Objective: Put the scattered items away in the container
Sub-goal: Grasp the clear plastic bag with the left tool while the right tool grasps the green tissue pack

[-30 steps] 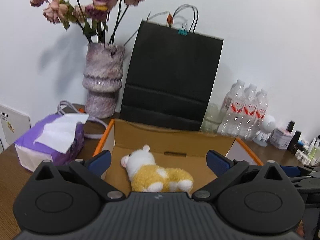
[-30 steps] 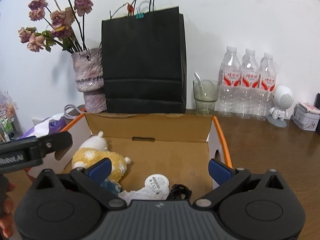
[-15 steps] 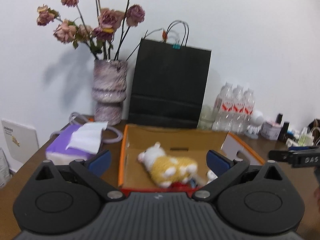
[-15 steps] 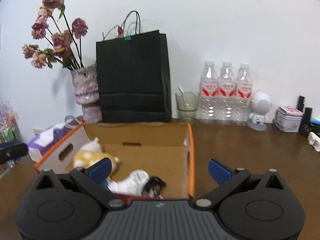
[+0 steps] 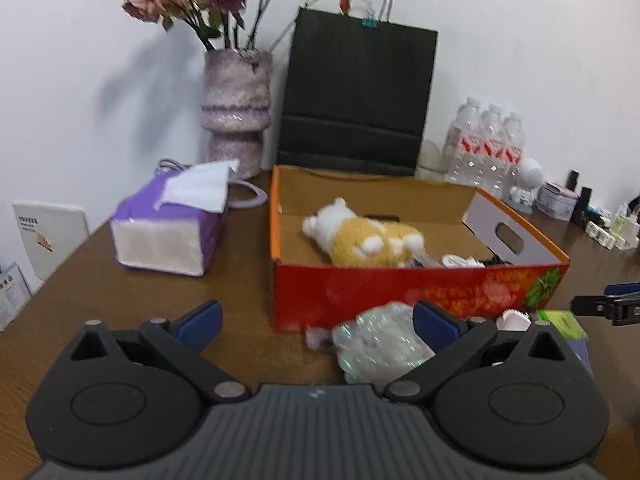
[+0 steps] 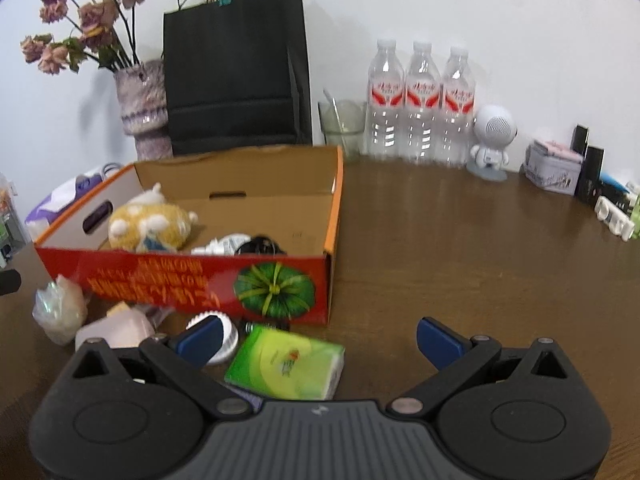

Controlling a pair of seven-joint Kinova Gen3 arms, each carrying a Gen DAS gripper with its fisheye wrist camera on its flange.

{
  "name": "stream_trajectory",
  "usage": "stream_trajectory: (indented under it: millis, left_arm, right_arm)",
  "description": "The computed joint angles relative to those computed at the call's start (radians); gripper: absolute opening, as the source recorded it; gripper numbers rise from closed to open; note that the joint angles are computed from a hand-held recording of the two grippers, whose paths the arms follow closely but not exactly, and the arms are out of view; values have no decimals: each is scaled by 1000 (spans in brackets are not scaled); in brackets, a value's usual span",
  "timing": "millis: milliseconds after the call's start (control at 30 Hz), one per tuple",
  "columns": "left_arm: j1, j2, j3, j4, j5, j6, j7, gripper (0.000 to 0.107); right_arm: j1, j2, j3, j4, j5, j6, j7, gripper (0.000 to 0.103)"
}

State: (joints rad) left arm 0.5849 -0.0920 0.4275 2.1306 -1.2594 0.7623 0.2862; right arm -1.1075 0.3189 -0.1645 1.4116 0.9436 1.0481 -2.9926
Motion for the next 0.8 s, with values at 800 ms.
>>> stream_trajectory:
  millis: [800]
  left_arm:
    - [88,141,-101,-23,-111,-89,188,64]
  right_arm:
    - [-42,103,70,-93,-90,61,-2,79]
